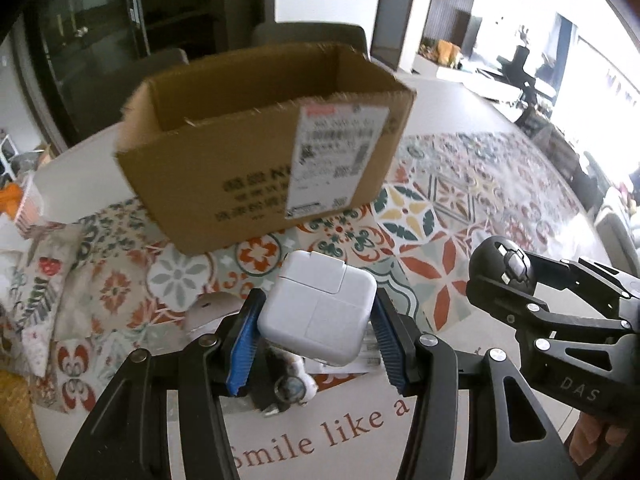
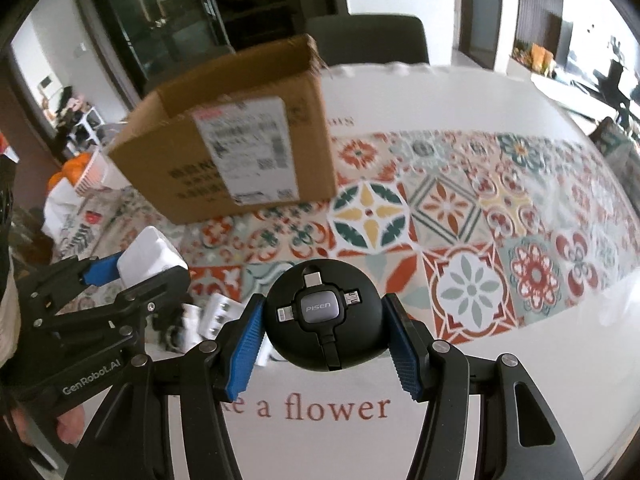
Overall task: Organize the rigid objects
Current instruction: 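Grasp the black round cable organizer with the right tool while the left tool grasps the white charger cube, then carry the cable organizer and white charger cube with both tools into the box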
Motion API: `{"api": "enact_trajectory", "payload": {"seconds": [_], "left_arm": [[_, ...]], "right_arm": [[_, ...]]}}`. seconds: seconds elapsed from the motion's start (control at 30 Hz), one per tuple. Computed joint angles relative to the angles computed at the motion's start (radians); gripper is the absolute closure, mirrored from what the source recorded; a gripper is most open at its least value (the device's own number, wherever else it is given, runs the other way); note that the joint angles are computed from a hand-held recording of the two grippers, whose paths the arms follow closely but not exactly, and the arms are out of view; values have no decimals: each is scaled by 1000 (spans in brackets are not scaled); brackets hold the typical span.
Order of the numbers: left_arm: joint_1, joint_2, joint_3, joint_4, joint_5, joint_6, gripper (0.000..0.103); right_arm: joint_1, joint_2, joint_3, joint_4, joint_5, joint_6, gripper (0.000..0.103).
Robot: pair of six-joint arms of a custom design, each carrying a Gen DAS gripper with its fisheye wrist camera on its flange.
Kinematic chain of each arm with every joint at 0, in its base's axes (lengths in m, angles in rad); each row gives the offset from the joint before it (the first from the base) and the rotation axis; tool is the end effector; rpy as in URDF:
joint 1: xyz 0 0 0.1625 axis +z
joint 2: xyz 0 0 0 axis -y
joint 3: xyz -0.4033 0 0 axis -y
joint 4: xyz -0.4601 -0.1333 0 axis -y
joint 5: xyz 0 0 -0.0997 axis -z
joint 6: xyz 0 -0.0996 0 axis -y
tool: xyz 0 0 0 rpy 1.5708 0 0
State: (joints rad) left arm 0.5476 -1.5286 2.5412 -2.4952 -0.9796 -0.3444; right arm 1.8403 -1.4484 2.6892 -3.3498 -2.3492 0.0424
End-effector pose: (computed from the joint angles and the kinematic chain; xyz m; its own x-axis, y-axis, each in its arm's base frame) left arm -0.2029 -0.3449 0.0840 -0.6546 0.5162 -0.5523 0.6687 0.7361 -0.1045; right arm 0.1464 -0.2919 0.1177 -0.7911 0.1923 0.5806 -0.1953 0.8202 -0.5377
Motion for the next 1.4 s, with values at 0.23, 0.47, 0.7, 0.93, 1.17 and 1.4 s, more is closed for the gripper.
{"api": "enact_trajectory", "payload": {"seconds": [0.23, 0.47, 0.7, 0.93, 1.17, 1.4], "left_arm": [[-53, -126, 26, 63, 73, -45, 50], [-86, -212, 18, 117, 126, -64, 50], [-97, -236, -1, 91, 162, -27, 50], [-80, -198, -50, 70, 177, 1, 50], [-63, -158, -89, -2, 194, 64, 50], [-29, -81, -145, -93, 205, 147, 50]], "right_arm": [[89, 12, -36, -2, -17, -21, 45], [163, 25, -82, -17, -27, -59, 45], [206, 39, -135, -30, -30, -115, 45], [226, 54, -183, -51, -27, -164, 45], [221, 69, -229, -74, -9, -211, 45], [203, 94, -285, -92, 9, -276, 45]]}}
